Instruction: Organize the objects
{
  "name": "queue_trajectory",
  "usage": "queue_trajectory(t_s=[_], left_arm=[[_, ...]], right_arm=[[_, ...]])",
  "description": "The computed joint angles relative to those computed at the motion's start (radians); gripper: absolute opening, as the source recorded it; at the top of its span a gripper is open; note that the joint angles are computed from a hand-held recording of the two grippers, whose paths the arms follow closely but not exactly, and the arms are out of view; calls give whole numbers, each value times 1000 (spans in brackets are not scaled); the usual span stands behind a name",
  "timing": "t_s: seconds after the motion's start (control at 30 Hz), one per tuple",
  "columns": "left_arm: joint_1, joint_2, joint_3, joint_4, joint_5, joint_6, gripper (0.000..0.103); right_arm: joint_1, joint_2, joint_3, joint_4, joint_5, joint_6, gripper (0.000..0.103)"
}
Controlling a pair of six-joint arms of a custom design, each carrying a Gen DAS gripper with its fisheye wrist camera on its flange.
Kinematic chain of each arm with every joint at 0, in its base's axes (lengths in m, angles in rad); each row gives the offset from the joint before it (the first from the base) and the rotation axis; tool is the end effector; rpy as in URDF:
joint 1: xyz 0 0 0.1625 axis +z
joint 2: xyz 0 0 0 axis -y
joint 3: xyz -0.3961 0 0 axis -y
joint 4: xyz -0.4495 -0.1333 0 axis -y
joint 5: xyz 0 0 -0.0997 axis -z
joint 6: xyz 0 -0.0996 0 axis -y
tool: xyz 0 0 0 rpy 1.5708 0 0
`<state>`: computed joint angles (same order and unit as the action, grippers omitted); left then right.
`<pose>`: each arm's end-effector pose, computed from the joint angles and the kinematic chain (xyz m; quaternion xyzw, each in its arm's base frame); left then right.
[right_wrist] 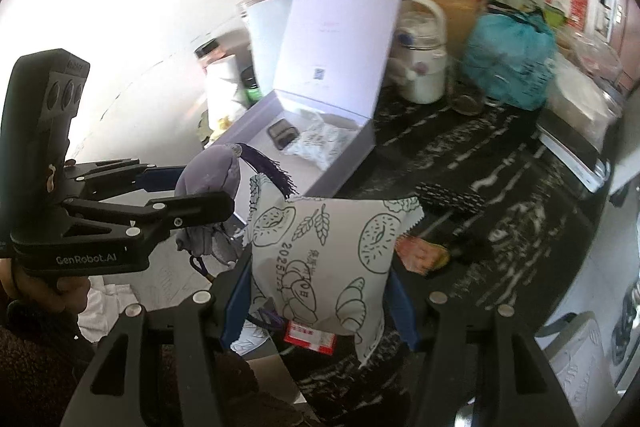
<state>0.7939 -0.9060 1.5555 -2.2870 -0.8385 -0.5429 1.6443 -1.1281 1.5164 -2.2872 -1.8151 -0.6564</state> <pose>-0.3529 -0.6441 0.1351 0.0971 0.9282 -0.2440 0.2636 0.1611 -0.7013 0.2909 0.3309 -0.9218 0.1207 0.1617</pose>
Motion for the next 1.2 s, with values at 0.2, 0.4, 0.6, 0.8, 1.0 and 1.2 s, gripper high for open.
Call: queue_trajectory(t_s=[0.2, 0.4, 0.6, 0.8, 1.0, 1.2], left_arm=[[18, -73, 69, 25, 29, -71, 50], [50, -126, 113, 42, 39, -110, 50], [93, -136, 112, 41, 24, -95, 50], [148, -121, 80, 45, -8, -69, 50], [195, -94, 37, 44, -18, -28, 50], [240, -48, -24, 49, -28, 9, 51]], right_arm=[[22, 63, -43, 44, 9, -16, 61], [42, 130, -97, 87, 13, -23, 61], [53, 199, -159, 119, 1, -16, 61], [59, 276, -225, 134, -19, 8, 61], [65, 358, -311, 159, -43, 21, 61], [68, 440, -411, 192, -63, 29, 61]])
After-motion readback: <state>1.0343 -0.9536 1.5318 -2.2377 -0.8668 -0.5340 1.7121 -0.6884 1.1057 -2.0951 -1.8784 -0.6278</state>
